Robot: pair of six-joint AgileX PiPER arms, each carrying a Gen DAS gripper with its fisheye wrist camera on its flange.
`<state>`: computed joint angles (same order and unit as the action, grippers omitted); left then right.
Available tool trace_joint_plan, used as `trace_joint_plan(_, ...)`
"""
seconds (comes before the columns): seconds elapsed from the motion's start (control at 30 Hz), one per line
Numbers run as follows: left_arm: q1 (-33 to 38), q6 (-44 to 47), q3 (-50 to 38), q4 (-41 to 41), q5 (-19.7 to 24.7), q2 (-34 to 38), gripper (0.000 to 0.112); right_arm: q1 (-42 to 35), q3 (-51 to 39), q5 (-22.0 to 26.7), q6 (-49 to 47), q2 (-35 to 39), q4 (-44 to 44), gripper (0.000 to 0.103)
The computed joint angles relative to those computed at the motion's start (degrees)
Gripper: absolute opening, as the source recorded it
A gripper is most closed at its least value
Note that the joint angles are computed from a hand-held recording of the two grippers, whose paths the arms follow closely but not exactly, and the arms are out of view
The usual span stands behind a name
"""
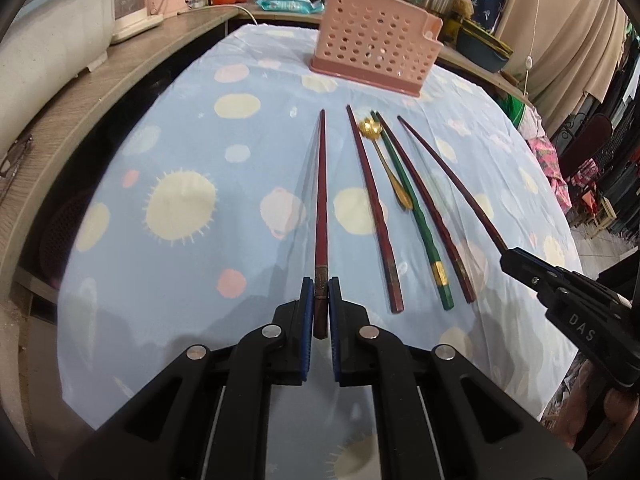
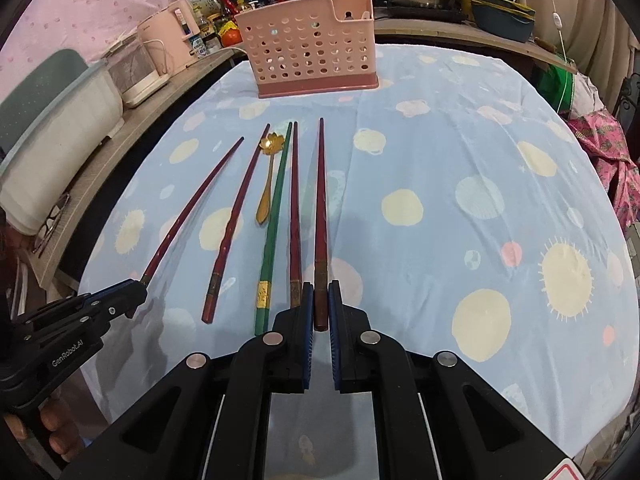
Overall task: Organize utensils
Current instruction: 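Lift a dark red chopstick with the right tool while the left tool carries another to the holder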
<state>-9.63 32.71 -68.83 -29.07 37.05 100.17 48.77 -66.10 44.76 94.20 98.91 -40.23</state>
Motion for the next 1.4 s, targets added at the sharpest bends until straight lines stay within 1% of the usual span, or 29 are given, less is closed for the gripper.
trace_joint_plan(0.2, 1.04, -1.47, -3.54, -0.50, 1.25, -0.48, 0.007, -0.92, -1.41, 0.89, -0.07, -3.03, -2.25, 0.007)
trace_joint_plan(0.33, 1.23, -2.68, -6.79, -0.59, 1.69, -0.47, 0.007, -1.69, -3.83, 2.74, -1.60, -4.46, -4.14, 0.007)
trace_joint_plan(0.5, 0.97, -4.59, -12.04, 0.12, 2.08, 0.36, 0.007, -3.18, -7.95, 5.03, -5.13, -5.25, -6.13, 0.007)
trace_joint_plan(0.77, 0.72, -7.41, -22.48, 0.78, 2.71, 3.52, 0.007, -6.42, -14.30, 6.54, -10.40, -5.17, -8.05, 0.007)
trace_joint_plan(1.07, -0.35, -12.93, -36.95, 4.36, 4.33, 9.36, 0.007, -10.62, -21.30, 5.56, -15.94, -3.11, -7.88, 0.007)
trace_joint_plan(1.23, -0.87, -16.26, -48.29, 6.30, 7.54, 14.78, 0.007, -13.54, -26.71, 4.76, -20.74, -0.91, -6.16, 0.007)
trace_joint_plan(1.4, -1.24, -18.55, -61.20, 7.14, 11.98, 20.05, 0.007, -15.78, -33.30, 4.79, -24.54, 1.34, -5.65, 0.007)
